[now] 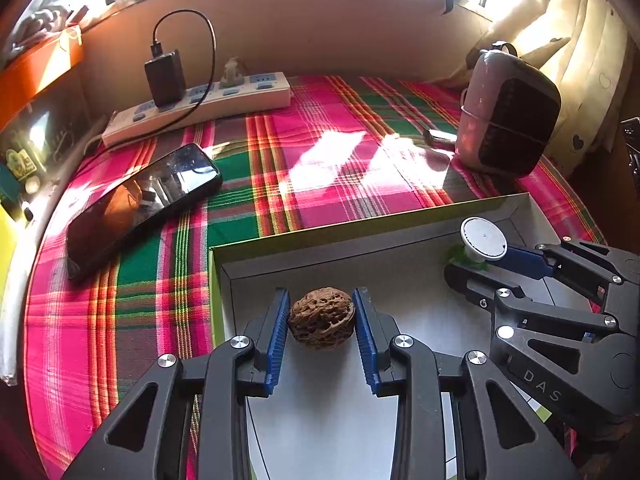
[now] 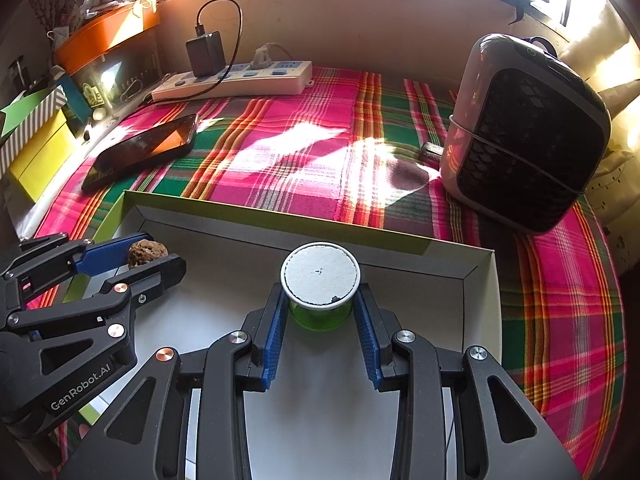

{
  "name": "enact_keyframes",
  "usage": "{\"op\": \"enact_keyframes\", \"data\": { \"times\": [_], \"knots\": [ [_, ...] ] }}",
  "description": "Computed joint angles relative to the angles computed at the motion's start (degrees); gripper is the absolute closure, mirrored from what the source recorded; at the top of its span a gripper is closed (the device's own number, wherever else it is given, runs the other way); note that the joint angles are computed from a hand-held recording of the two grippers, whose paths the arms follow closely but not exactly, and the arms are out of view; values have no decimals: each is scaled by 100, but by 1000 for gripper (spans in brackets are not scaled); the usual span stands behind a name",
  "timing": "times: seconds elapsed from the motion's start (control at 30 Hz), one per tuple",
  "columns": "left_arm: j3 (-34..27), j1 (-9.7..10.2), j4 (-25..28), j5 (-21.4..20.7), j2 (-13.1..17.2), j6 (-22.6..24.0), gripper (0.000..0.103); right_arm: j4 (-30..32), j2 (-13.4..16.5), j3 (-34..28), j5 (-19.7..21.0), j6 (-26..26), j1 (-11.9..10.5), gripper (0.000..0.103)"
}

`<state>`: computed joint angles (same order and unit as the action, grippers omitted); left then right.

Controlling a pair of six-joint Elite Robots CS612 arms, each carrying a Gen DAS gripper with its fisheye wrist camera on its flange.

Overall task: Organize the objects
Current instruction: 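Carry walnut into the green box and open left tool while right tool releases the cup there, then withdraw both tools from the box back toward the remaining objects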

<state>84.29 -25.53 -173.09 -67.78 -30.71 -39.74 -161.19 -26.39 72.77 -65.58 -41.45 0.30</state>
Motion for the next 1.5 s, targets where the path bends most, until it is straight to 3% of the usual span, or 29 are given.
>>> {"op": "enact_keyframes", "data": {
  "times": [0.33,0.47,0.7,1.5],
  "knots": [
    [-3,-3,-1,6,1,9,72,22,14,-17,3,106,-9,67],
    [7,3,-41,-37,-2,-9,67,3,13,-2,-12,147,-21,56],
    [75,-25,-70,-19,-47,-53,64,-115,-44,108,54,214,-70,51],
    [853,-391,-793,374,-425,-306,61,-1015,-481,1023,597,387,-443,51]
  ]
}}
